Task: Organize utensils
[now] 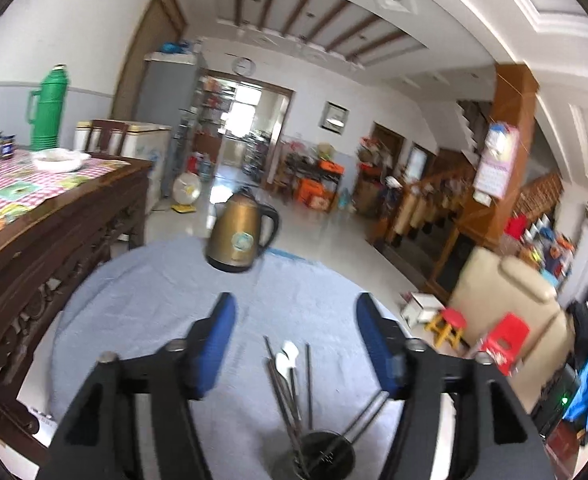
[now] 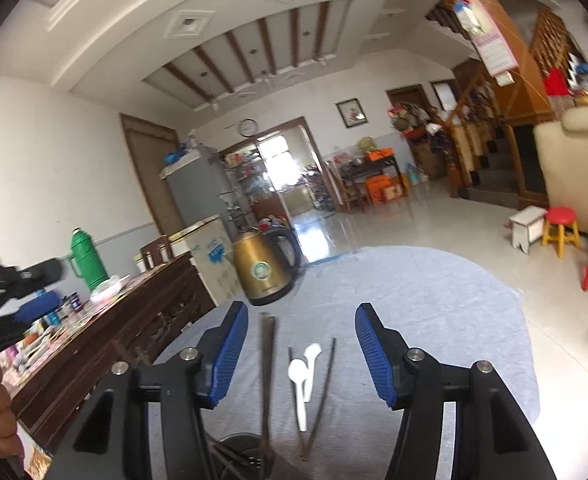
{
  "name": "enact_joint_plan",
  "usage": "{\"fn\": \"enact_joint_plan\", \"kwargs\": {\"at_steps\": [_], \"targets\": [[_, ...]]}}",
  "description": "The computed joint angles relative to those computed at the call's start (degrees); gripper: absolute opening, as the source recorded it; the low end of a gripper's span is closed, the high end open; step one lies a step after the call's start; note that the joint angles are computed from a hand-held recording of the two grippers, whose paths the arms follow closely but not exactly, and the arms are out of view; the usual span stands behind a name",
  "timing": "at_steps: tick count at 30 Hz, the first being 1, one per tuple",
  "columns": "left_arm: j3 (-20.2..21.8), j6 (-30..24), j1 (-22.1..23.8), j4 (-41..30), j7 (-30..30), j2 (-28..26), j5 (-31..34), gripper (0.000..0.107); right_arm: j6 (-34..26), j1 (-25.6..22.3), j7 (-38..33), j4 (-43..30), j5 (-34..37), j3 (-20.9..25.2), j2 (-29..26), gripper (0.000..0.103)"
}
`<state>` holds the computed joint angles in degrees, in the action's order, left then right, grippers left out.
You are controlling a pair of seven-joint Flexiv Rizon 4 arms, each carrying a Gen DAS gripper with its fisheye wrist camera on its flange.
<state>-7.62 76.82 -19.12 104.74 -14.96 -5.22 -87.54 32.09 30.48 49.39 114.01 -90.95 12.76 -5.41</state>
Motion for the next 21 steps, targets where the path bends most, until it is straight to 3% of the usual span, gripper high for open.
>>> {"fn": "enact_joint_plan", "kwargs": {"at_steps": [2,6,9,11,12,17,21], "targets": [[-0.02,3.78,-0.07,-1.01,0.3,-1.01,-1.27,0.07,0.42,-0.58,1.32,1.0,1.46,-0.01,0.76,0.06],[0.37,8.31,1.03,-1.49,-5.38,-3.19,4.13,0.074,0.87,-1.67,3.64,3.17,4.48,0.37,2.24,0.06],[2.06,9.54,2.86,-0.27,-18.43,-4.99,18.4,0.075,0.72,-2.29,4.0,4.74,6.9,0.87,3.28,0.06],[6.92,8.13,2.62,-0.48,-32.38,-6.72,34.14,0.075,1.29,-2.77,4.2,5.57,8.18,1.0,3.84,0.06],[7.91,7.88,2.82,-0.53,-35.56,-7.16,38.22,0.075,1.48,-2.98,4.38,5.98,8.79,1.08,4.09,0.06],[14.46,8.72,0.87,-0.13,-46.89,-8.48,56.51,0.075,1.99,-3.38,2.66,6.46,10.19,1.48,4.57,0.06],[16.94,8.32,0.42,-0.29,-52.21,-8.54,65.62,0.075,3.1,-3.0,-1.06,4.32,10.55,1.24,2.99,0.06]]}}
